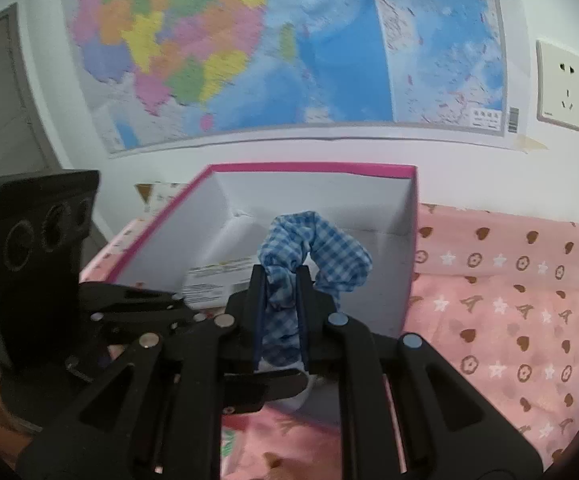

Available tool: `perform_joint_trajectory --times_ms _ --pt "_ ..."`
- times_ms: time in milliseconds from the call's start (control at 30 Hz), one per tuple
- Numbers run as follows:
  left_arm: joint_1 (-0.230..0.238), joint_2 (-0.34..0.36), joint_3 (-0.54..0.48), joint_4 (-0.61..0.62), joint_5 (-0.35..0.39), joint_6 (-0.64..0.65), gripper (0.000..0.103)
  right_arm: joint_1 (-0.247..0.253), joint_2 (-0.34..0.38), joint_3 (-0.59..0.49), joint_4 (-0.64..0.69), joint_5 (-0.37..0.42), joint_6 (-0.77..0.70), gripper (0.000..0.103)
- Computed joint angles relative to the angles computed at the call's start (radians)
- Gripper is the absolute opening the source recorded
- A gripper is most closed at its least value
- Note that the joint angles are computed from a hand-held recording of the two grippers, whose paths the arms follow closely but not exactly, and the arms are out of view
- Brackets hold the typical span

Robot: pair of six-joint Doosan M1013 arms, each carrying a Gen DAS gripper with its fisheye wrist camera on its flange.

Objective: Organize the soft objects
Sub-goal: 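Carry the scrunchie into the pink box and open the right gripper, then move the right gripper down to the beige teddy bear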

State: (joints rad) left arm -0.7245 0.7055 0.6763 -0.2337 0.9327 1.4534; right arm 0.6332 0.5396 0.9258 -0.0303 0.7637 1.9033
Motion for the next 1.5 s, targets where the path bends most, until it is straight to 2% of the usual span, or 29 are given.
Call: perform_joint_trajectory --times_ms 100,200,367,467,700,833,933,1067,1233,1500 --pt "-0.002 0.009 -0.01 0.03 0.017 -0.025 0.033 -0.008 0.021 -0.027 -0.013 0.037 0.026 0.025" --pt "0.001 0.006 -0.001 0.033 0.017 -0.031 0.036 -0.008 0.036 -0.048 -0.05 0.082 0.055 0.029" --pt "0.006 -0.01 0.031 0.028 -0.002 -0.032 0.037 -0.006 0.021 -0.022 -0.071 0.075 0.071 0.034" --pt "0.006 -0.03 0.066 0.023 -0.018 -0.029 0.037 -0.007 0.01 -0.006 -0.078 0.066 0.088 0.042" --pt "0.003 -0.079 0.143 0.005 -0.075 -0.005 0.038 -0.006 -0.047 0.082 -0.042 -0.007 0.091 0.042" --pt "-0.005 -0.13 0.215 -0.013 -0.138 0.043 0.045 -0.001 -0.095 0.151 -0.013 -0.076 0.077 0.042" --pt "-0.016 -0.17 0.271 -0.023 -0.179 0.081 0.046 0.004 -0.142 0.217 0.022 -0.135 0.063 0.051" --pt "-0.023 -0.198 0.318 -0.079 -0.2 0.132 0.046 0.013 -0.177 0.271 0.039 -0.14 0.058 0.052" --pt "-0.036 -0.213 0.357 -0.112 -0.172 0.173 0.046 0.027 -0.201 0.326 0.02 -0.104 0.087 0.054" --pt "-0.05 -0.218 0.405 -0.195 -0.114 0.216 0.046 0.021 -0.195 0.379 0.096 -0.033 0.09 0.056"
